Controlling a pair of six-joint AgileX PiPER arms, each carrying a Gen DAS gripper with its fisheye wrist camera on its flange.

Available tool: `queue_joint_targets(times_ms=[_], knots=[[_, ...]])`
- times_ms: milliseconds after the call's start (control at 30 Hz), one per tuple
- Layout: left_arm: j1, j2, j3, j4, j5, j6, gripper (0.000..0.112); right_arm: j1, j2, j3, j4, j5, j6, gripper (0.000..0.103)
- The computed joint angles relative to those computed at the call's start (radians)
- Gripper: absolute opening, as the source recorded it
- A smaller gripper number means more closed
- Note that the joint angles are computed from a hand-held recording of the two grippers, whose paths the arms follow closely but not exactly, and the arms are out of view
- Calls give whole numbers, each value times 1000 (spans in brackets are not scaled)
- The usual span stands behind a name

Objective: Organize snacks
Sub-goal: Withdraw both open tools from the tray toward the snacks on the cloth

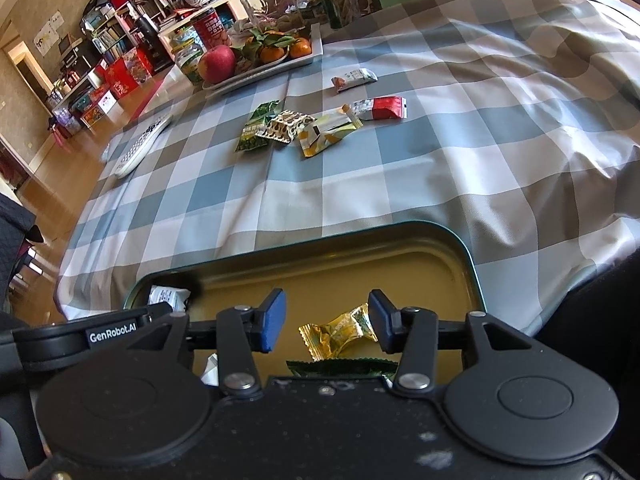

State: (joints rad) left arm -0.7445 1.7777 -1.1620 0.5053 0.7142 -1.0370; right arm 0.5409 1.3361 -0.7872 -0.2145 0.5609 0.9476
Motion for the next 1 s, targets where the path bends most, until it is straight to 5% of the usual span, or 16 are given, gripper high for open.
queue_joint_targets(times_ms=[400,767,1000], knots=[[42,24,-62,-210,65,238,52,5,69,-72,86,142,-118,52],[114,76,-237,-434,253,502,52,-105,117,-162,373,272,-443,52],[152,138,-418,-446,346,583,52,-181,169,-262,453,382,-608,53]])
